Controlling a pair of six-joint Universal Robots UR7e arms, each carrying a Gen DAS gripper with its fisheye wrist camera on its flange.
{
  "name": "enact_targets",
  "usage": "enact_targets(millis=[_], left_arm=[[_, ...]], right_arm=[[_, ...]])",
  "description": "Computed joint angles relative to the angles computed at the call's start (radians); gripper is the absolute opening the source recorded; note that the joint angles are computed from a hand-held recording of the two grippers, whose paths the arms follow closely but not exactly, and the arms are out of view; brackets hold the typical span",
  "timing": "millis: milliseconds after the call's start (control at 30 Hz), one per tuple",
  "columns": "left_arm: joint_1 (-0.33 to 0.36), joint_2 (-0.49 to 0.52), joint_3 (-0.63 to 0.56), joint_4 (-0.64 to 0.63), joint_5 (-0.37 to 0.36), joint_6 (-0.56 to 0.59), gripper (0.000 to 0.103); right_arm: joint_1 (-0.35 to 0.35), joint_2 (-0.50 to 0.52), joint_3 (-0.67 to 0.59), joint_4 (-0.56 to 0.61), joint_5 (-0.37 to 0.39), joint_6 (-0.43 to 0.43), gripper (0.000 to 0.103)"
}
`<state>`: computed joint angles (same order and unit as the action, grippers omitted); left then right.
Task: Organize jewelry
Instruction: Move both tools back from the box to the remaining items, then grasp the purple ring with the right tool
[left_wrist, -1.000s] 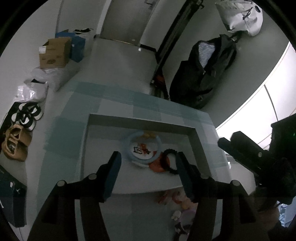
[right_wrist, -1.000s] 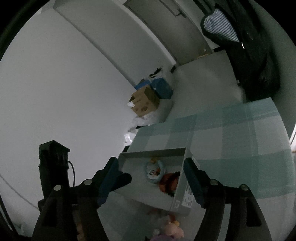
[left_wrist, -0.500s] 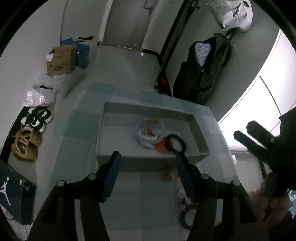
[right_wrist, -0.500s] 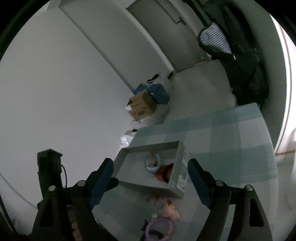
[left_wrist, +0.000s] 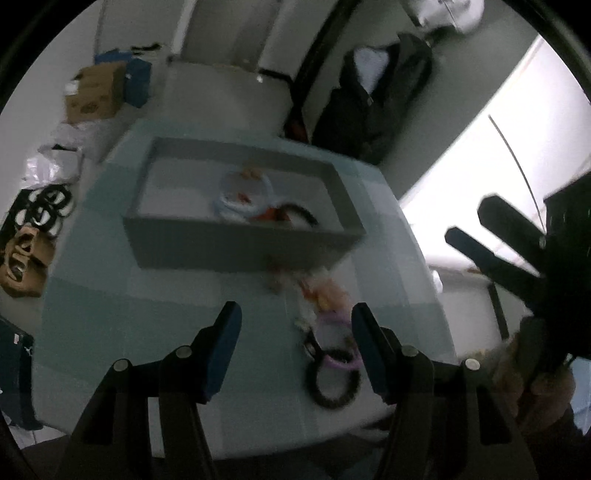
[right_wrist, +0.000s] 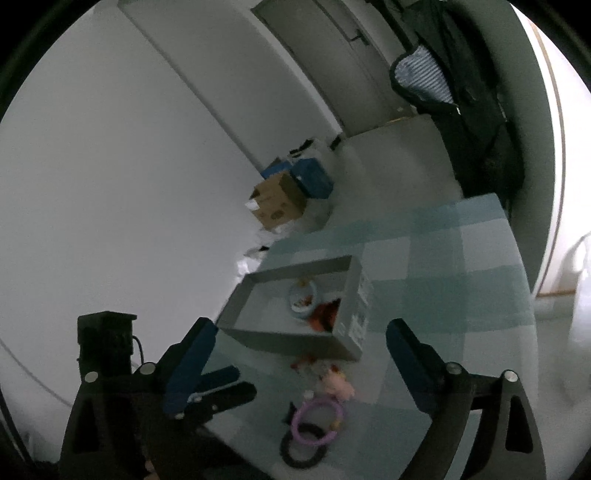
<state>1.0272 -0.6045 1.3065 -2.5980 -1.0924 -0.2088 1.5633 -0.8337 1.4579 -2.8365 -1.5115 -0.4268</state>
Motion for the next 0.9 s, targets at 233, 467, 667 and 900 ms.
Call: enact_targets(millis=[233, 467, 667, 900], left_arm=[[-0.012, 0.003, 0.018, 0.093, 0.022, -0.054, 0.066], [-0.025, -0.012, 0.053, 0.107, 0.067, -0.097, 0.066], [0.000, -0.065, 0.098, 0.095, 0.086, -0.277, 0.066], [0.030, -0.099, 0.122, 0.053, 0.072, -0.389, 0.066]], right_arm=[[-0.005, -0.019, 0.010, 0.135, -0.077, -0.021, 0.098], [-0.008, -0.018, 0.040, 0.193, -0.178, -0.064, 0.098], [0.009, 0.000, 0.055, 0.191, -0.230, -0.113, 0.092], [0.030, 0.052, 0.028, 0.222, -0.305, -0.140, 0.073]])
